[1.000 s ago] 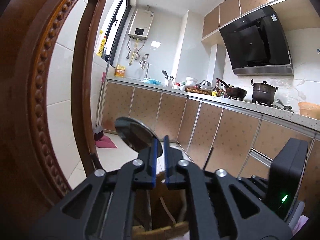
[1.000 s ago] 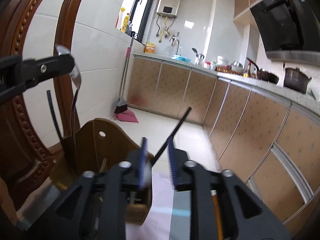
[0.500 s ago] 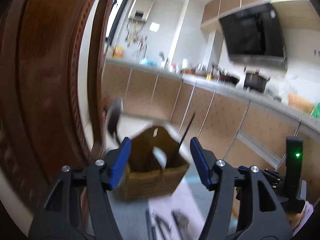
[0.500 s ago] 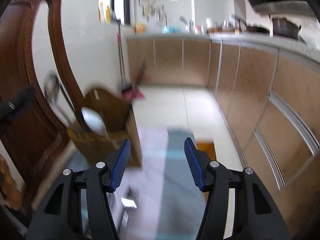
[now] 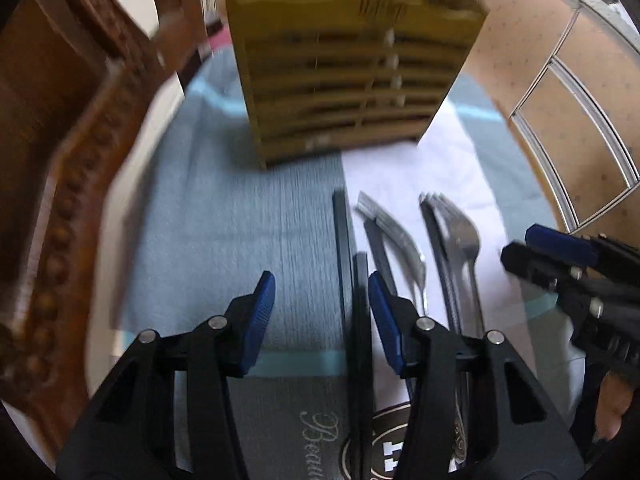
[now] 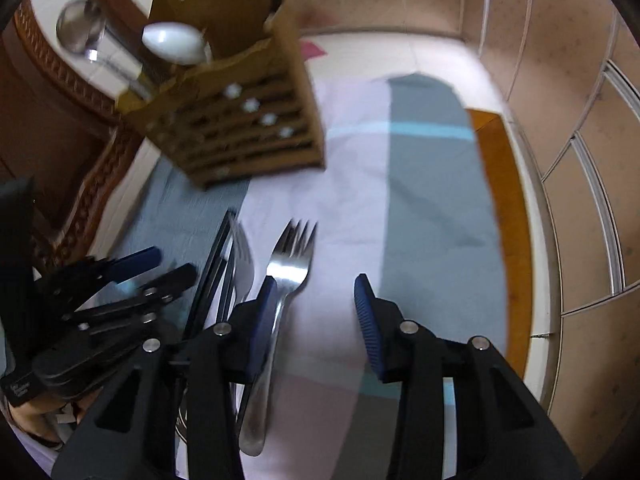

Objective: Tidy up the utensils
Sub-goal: 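Open the left tool and bring both tools back to the utensils on the cloth, then close the left tool on a black chopstick while the right tool closes on a steel fork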

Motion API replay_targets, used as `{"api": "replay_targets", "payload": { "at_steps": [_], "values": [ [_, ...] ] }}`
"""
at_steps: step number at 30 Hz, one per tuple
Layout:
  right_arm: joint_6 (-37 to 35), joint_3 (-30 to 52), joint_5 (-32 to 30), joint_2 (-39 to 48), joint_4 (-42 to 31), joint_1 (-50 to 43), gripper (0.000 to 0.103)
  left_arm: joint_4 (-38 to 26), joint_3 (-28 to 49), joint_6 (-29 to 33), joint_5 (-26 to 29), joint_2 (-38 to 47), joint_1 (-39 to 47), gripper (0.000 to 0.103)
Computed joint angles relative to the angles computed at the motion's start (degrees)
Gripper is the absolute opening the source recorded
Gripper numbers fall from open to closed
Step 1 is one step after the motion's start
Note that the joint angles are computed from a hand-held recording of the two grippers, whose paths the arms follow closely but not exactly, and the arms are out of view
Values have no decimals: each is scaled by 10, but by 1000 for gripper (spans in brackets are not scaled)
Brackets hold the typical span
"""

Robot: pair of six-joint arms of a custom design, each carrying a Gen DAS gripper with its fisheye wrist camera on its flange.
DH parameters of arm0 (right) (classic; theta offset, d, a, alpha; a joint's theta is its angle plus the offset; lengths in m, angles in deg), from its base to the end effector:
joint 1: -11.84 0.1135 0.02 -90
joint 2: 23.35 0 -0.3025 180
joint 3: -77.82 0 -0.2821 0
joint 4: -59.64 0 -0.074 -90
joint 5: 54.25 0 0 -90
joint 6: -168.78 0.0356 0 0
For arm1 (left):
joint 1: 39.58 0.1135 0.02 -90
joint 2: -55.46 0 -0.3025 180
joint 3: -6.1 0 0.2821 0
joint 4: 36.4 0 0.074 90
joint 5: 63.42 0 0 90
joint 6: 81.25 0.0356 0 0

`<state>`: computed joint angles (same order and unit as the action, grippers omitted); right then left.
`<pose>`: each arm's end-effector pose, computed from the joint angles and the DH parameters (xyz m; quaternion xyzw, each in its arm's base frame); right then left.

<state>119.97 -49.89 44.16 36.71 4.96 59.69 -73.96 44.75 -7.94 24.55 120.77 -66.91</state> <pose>0.1374 0.1441 0.2407 -0.0388 0.9680 0.1157 0.2193 0.1724 -0.0877 0.1631 0.0864 0.9708 -0.0676 0.2133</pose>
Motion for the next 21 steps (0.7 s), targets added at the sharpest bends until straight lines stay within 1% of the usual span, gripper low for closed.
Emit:
{"api": "replay_targets", "payload": {
  "at_steps": [3, 5, 7, 10, 11, 13, 16, 19, 20, 21],
  "values": [
    [-2, 0, 12, 34, 3, 17, 41, 17, -6, 5, -3, 21, 2, 50],
    [2, 0, 15, 46, 1, 24, 41, 17, -5, 7, -1, 25, 5, 50],
    [7, -2, 16, 53, 0, 24, 41, 19, -5, 9, 0, 29, 14, 54],
    [9, -4, 19, 45, -10, 16, 41, 9, -3, 13, -5, 29, 24, 55],
    [10, -4, 23, 49, -14, 11, 41, -9, 8, 3, -12, 25, 16, 55],
    [11, -7, 21, 49, -18, -1, 41, -10, 2, 10, -1, 19, 31, 56],
    [7, -16, 11, 36, -20, -26, 41, -16, -5, 18, 2, 2, 42, 55],
    [6, -22, 0, 13, -9, -38, 41, -14, -8, 20, 1, 3, 35, 55],
    [5, -23, -2, 10, -3, -37, 41, -3, -1, 2, -9, 23, 12, 55],
    [4, -24, -3, 6, 4, -34, 41, -1, 0, 0, -13, 28, 7, 55]
  ]
}}
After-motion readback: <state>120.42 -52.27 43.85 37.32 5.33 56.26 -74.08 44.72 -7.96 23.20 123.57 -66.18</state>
